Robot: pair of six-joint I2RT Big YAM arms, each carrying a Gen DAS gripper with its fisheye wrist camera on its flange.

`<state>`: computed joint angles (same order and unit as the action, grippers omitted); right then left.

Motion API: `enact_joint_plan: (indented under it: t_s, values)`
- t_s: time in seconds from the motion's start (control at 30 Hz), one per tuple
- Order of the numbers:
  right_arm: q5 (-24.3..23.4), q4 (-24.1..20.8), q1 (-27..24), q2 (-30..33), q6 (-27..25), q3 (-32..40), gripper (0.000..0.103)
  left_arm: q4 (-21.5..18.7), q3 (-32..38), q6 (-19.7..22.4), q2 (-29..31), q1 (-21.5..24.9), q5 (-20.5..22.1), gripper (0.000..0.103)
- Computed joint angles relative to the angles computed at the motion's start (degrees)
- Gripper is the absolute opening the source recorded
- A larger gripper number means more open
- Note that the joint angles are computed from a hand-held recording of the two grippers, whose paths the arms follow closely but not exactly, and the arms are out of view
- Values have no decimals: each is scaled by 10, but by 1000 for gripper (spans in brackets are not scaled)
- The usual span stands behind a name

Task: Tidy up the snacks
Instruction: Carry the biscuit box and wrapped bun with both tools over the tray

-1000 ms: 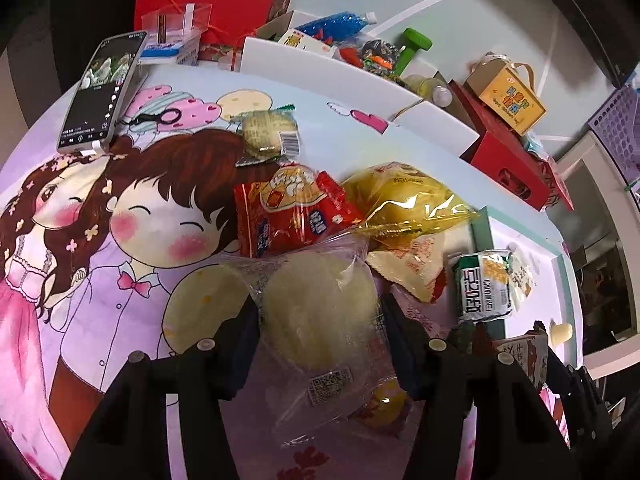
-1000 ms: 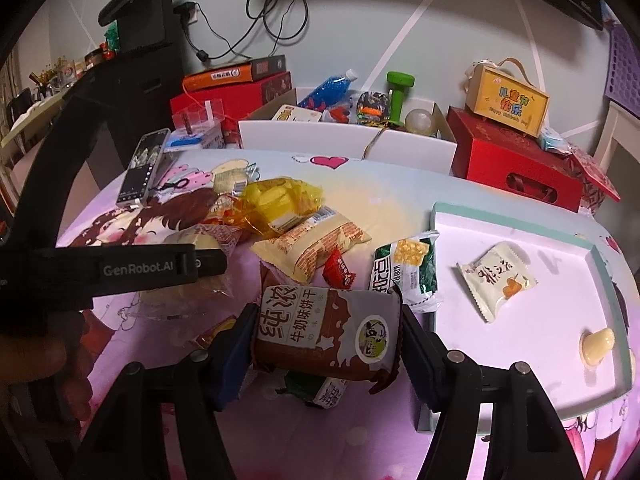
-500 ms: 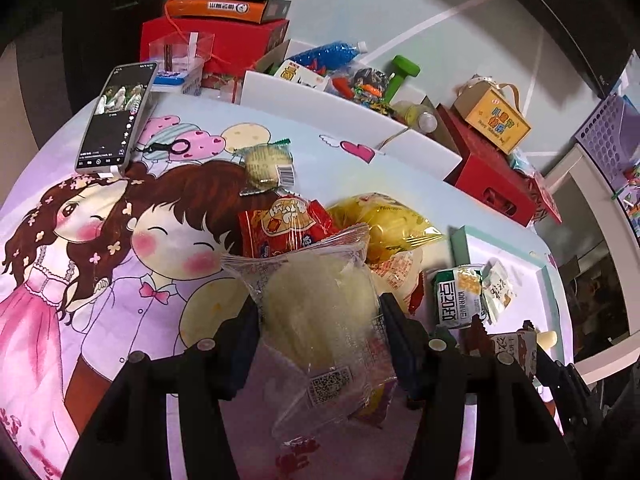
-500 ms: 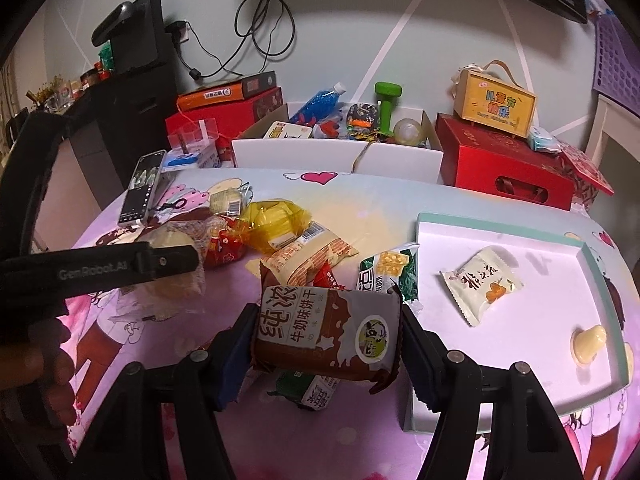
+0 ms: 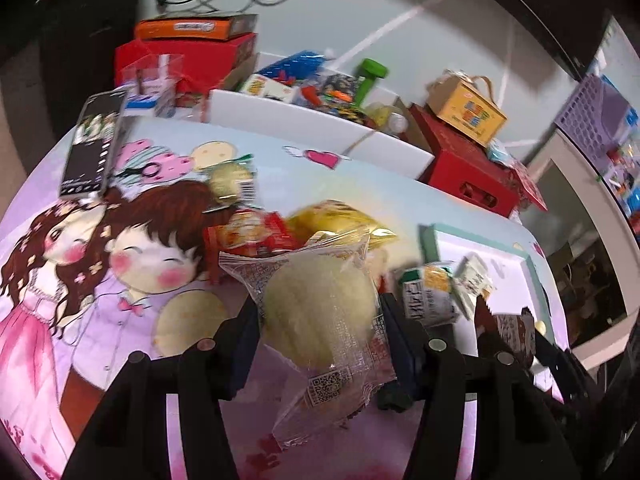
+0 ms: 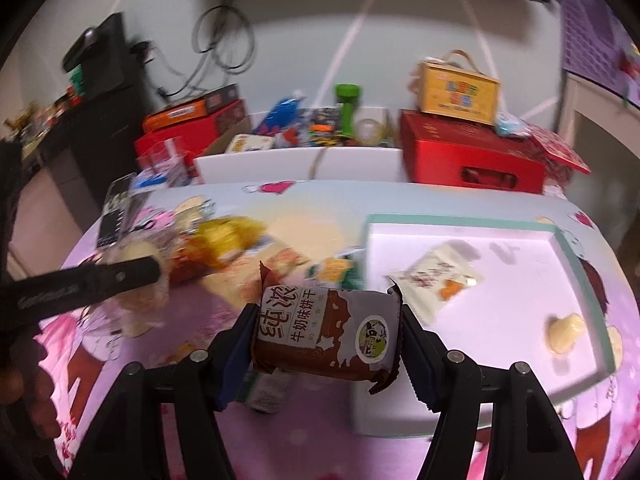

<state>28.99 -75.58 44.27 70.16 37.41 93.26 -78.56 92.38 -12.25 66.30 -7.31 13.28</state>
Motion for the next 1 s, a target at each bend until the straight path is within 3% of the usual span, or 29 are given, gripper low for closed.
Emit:
enact_joint_plan:
  t_s: [0.27, 0.6, 1.0]
  values:
    - [3, -20, -78, -47, 23, -30, 70, 3, 39, 6, 32, -89, -5, 60]
    - [-10, -10, -190, -77, -8, -59, 70, 19, 115, 7, 118, -187, 6, 60]
    - [-66, 11, -297, -67, -58, -73, 70, -6, 228, -15, 241, -243, 30, 60]
